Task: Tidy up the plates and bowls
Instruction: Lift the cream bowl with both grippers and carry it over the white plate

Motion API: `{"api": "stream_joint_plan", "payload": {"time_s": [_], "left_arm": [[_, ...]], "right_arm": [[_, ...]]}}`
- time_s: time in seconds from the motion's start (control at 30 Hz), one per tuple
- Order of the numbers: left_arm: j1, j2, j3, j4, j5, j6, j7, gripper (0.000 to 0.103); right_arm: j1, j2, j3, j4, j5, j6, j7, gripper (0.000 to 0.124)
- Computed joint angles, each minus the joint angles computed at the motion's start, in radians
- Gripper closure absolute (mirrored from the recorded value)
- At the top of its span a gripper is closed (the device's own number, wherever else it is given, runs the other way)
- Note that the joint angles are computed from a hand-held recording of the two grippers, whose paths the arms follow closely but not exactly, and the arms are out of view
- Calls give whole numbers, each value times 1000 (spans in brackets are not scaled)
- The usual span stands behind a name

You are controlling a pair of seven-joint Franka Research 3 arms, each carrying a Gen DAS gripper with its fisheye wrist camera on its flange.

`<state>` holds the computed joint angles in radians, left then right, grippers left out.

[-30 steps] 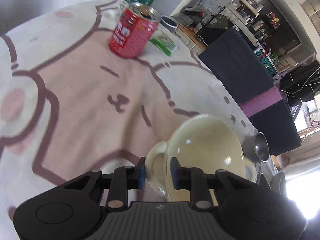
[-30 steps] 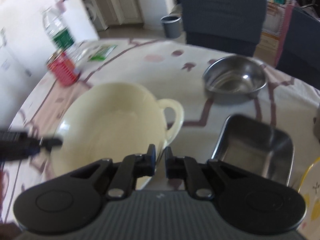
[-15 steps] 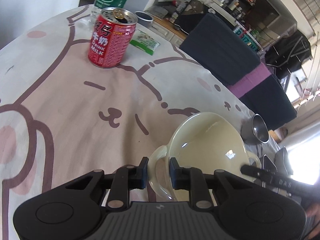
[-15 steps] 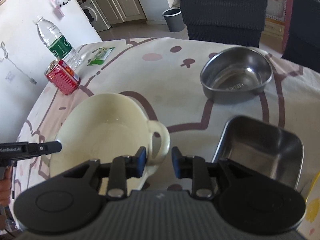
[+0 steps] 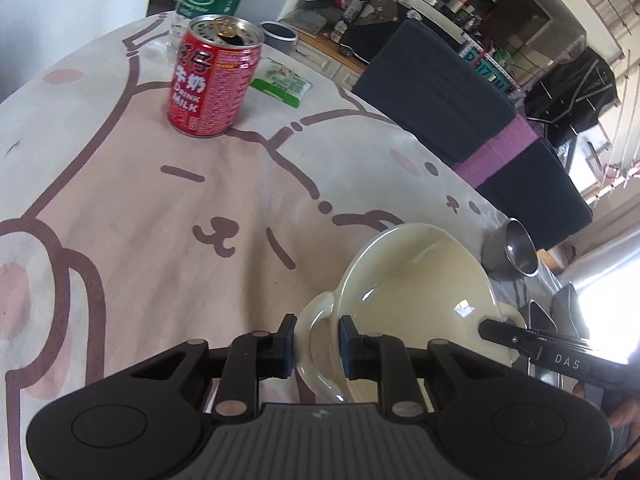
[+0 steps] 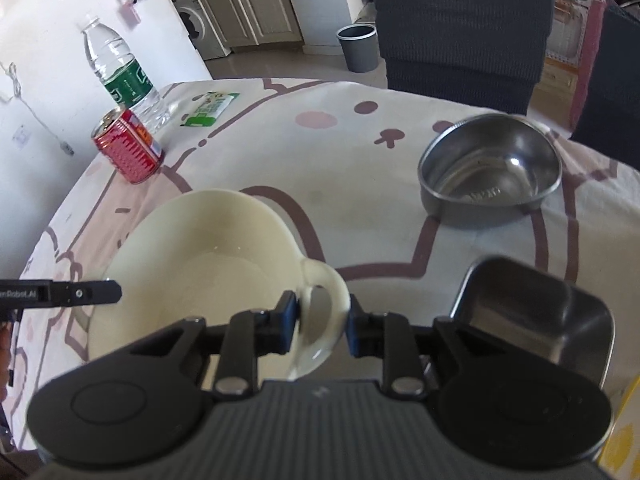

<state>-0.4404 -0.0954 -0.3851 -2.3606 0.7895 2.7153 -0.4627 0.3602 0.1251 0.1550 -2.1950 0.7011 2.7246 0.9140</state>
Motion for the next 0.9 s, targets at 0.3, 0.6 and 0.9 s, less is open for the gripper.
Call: {"api": "stream_joint_plan", "payload": {"time_s": [0.3, 0.6, 0.9], "left_arm": [[-5, -36, -16, 12, 23, -10, 6, 80], [-24, -91, -63, 53, 25, -67, 19, 80], [-66, -124, -109, 99, 22, -119, 35, 80]], "right_arm": [[10, -102, -10, -94, 42, 52, -8, 95], [43, -295, -48, -228, 40, 96, 30, 95], [55, -542, -72, -412, -39, 139, 158, 95]]}}
